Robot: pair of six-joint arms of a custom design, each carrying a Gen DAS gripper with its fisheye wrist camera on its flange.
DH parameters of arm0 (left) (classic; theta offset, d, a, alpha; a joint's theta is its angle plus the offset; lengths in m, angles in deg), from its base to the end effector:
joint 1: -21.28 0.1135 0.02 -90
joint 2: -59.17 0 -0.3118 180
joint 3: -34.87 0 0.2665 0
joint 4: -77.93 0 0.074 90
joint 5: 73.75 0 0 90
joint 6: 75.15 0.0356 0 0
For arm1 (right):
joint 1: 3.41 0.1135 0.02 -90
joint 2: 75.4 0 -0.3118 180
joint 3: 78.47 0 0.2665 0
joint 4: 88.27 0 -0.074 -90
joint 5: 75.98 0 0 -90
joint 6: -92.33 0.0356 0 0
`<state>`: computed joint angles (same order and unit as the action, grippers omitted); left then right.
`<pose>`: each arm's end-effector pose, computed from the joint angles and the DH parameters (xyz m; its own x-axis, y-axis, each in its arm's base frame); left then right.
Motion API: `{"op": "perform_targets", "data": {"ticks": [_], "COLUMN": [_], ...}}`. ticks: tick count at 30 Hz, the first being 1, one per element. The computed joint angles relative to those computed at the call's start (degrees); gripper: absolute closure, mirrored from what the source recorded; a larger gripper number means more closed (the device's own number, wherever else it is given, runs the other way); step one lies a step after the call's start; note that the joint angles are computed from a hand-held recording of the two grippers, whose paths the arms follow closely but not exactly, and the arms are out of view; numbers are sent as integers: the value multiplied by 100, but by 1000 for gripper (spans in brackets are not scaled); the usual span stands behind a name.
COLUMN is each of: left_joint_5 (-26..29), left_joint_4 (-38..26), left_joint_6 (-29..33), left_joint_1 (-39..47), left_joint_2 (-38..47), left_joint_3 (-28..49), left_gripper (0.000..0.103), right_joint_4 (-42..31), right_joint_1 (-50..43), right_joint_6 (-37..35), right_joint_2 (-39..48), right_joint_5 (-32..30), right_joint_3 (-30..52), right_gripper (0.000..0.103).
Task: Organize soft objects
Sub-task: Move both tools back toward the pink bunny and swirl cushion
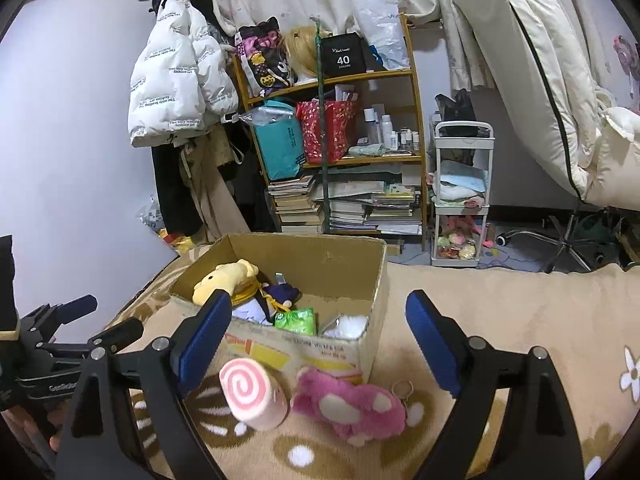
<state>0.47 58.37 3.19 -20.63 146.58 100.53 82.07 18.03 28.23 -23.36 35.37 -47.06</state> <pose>0.2556 -0.2164 0.2548 -0.5803 0.2595 -0.7719 0.3814 0.9241 0.0240 0.1631 0.0501 0.2114 -0.4432 0.2630 -0.8570 0.1620 0.9637 0.2120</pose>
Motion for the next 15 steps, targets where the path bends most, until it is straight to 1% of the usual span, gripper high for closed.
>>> {"op": "perform_targets", "data": {"ticks": [3, 7, 8, 9, 11, 15], "left_joint_5": [-162, -439, -501, -545, -600, -686], "left_joint_4": [-56, -125, -158, -193, -270, -464], "left_joint_6": [-42, -60, -84, -120, -206, -358], "left_joint_1": [-165, -371, -412, -442, -491, -535], "left_joint_2": [-297, -636, -728, -818, -958, -1185], "left_joint_3": [-216, -411, -457, -503, -584, -690], "left_gripper": [5, 5, 5, 5, 5, 5], "right_joint_4": [-450, -998, -1087, -1224, -1435, -1831], "right_joint_1": [298, 785, 884, 1051, 1371, 1742], "right_joint_6": [165, 622, 700, 824, 1038, 1334], "right_joint_2": [-343, -697, -729, -776, -865, -944], "right_joint_5": [297, 741, 833, 996, 1329, 1655], "right_joint_3": [42, 58, 64, 64, 65, 118], "right_gripper": [10, 9, 6, 0, 0, 0]}}
